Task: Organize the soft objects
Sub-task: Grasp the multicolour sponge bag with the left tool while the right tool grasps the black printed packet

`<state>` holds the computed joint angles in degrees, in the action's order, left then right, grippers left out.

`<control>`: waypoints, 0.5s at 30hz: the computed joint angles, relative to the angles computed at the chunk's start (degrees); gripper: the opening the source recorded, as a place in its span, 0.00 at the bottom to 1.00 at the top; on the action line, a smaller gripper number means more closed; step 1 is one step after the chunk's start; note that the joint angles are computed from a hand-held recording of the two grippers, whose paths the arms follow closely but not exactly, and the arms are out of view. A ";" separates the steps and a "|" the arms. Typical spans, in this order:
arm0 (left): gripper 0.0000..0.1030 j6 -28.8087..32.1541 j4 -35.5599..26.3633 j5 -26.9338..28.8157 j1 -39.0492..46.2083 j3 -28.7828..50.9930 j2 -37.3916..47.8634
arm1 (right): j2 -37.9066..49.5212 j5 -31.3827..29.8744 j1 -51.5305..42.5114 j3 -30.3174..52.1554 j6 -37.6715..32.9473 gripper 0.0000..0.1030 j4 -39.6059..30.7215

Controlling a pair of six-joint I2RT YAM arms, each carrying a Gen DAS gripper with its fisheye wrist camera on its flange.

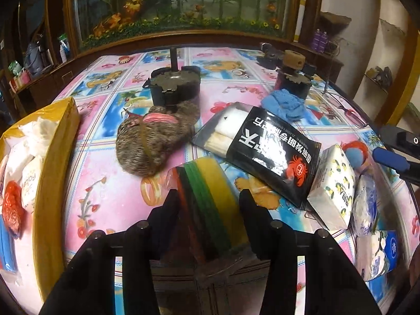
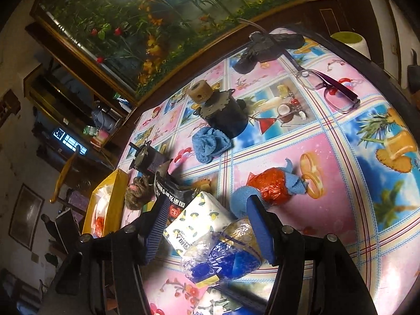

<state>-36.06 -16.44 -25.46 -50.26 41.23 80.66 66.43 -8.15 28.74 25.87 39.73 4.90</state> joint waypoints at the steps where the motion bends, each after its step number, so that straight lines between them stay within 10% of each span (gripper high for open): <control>1: 0.44 0.50 0.81 0.30 0.20 -0.94 -1.20 | -0.09 1.00 0.77 0.14 -0.40 0.63 0.08; 15: 0.44 4.42 2.59 5.13 7.53 -7.10 -13.57 | 12.65 16.33 14.92 14.93 -10.38 0.66 -7.68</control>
<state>-31.64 -13.85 -20.33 -42.74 34.13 67.09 79.08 8.18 43.66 40.79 29.35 -2.79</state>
